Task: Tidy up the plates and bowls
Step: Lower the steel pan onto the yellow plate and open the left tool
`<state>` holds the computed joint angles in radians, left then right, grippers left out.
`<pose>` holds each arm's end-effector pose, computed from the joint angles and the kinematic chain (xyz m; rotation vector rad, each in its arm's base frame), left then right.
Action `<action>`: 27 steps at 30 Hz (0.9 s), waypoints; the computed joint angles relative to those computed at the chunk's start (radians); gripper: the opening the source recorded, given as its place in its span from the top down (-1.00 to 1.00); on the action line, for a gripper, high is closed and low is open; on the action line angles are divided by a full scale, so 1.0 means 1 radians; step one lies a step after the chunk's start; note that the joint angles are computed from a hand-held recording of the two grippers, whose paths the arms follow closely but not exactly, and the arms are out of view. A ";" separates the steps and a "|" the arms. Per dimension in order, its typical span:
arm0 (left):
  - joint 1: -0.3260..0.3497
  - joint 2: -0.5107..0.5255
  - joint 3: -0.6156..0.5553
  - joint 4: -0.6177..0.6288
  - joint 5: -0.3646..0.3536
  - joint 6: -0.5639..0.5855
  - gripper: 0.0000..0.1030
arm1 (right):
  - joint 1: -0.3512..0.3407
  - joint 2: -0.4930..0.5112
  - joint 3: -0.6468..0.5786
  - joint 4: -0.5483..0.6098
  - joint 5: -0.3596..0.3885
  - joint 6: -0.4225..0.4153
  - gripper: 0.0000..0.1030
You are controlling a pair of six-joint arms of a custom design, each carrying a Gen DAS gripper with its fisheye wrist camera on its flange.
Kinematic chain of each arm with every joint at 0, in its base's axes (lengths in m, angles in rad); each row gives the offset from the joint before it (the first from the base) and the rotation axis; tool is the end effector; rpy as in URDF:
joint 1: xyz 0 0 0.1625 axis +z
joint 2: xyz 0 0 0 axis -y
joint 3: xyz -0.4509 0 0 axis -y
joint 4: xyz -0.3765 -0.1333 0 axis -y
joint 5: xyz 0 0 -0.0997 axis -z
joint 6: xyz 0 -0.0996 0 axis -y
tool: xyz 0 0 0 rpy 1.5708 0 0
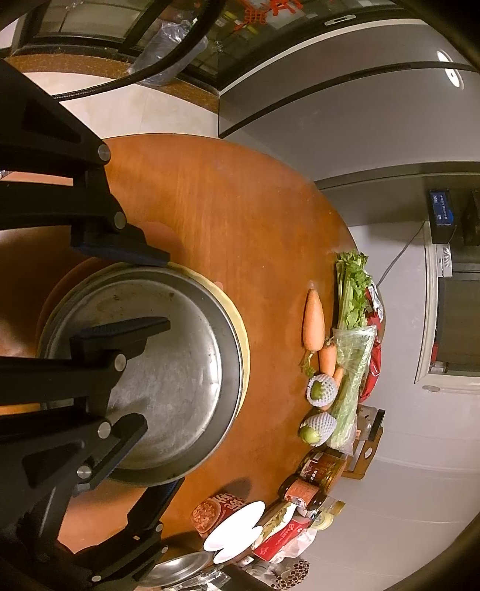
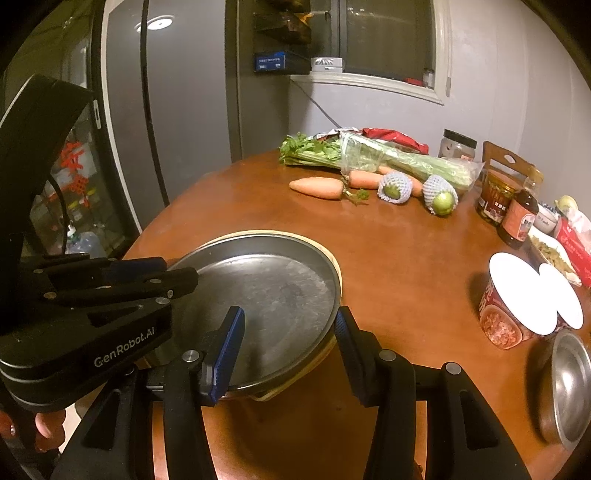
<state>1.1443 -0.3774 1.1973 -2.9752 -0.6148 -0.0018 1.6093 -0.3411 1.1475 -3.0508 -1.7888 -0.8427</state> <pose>-0.1317 -0.8089 0.0605 0.1270 2.1978 -0.8790 0.1434 -0.8192 0.0278 1.0151 -2.3856 0.7238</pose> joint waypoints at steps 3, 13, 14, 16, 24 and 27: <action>-0.003 -0.003 0.009 -0.007 -0.002 -0.001 0.40 | -0.003 -0.007 0.005 0.011 0.008 0.008 -0.02; -0.015 -0.015 0.043 -0.058 0.005 0.007 0.30 | -0.010 -0.034 0.042 0.000 0.033 0.017 -0.11; -0.016 -0.014 0.044 -0.067 0.006 0.013 0.29 | -0.010 -0.035 0.043 -0.003 0.034 0.019 -0.11; -0.017 -0.016 0.048 -0.069 0.005 0.006 0.27 | -0.011 -0.038 0.046 -0.007 0.036 0.023 -0.11; -0.023 -0.036 0.091 -0.126 -0.022 -0.023 0.03 | -0.016 -0.064 0.081 -0.045 0.049 0.044 -0.17; -0.030 -0.045 0.110 -0.153 -0.020 -0.020 0.00 | -0.019 -0.072 0.086 -0.047 0.057 0.057 -0.20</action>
<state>1.1147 -0.4229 1.3073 -3.1282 -0.6352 -0.0215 1.5903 -0.4131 1.2330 -3.0977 -1.7321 -0.7858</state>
